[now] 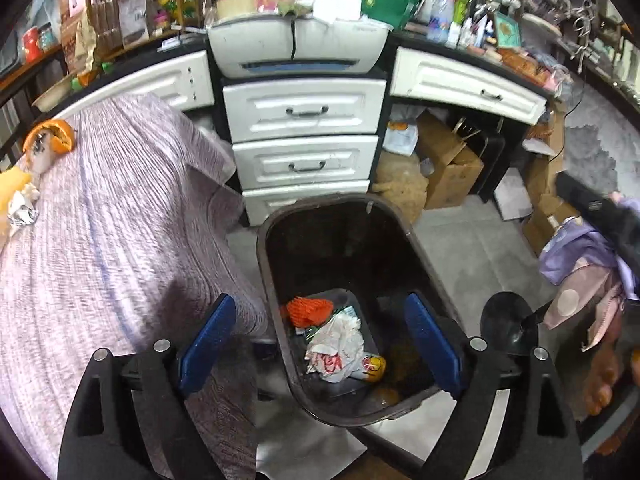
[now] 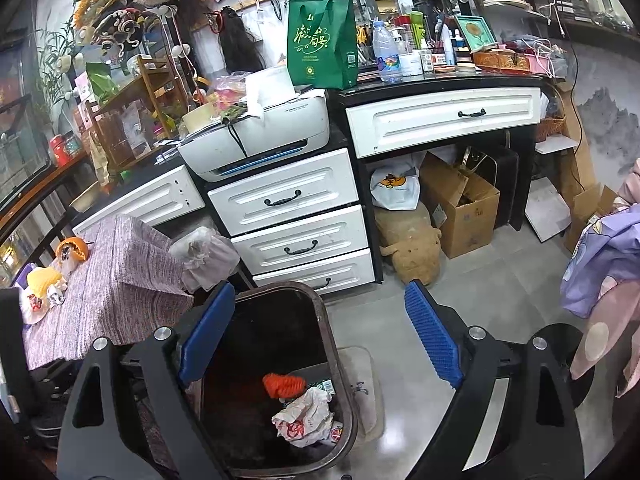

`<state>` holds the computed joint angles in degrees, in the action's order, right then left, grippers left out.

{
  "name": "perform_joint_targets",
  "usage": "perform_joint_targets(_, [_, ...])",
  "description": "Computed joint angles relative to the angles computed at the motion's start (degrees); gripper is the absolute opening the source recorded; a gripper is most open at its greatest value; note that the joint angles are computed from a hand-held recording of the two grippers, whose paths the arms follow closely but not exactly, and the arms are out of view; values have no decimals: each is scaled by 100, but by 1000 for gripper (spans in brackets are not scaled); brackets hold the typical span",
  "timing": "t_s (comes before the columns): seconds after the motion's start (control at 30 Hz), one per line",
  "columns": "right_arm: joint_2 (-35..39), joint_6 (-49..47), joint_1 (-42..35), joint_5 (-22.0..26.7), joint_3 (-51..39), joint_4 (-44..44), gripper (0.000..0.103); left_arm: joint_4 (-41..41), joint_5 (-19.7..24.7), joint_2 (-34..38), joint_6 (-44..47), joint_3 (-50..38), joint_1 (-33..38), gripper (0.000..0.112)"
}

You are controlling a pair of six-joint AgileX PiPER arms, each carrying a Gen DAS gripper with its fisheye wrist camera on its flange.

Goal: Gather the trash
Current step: 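Withdraw both tools from the bin and move them over the table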

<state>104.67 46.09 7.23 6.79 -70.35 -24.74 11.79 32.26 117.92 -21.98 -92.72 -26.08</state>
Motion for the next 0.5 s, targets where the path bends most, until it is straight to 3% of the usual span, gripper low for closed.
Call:
perform_joint_targets(0.2, [-114,345,56,-3,21,-368,86,-109,-338,-639,49,664,46,88])
perform_joint_targets(0.4, [-147,-901,174,24,-80,766,88,-109,-674,-1329,16,1379,163,88])
perform_joint_targets(0.5, [-149,-2028,305,78,-180,1786,88,-117,-809,-1684,52,1713,266,89])
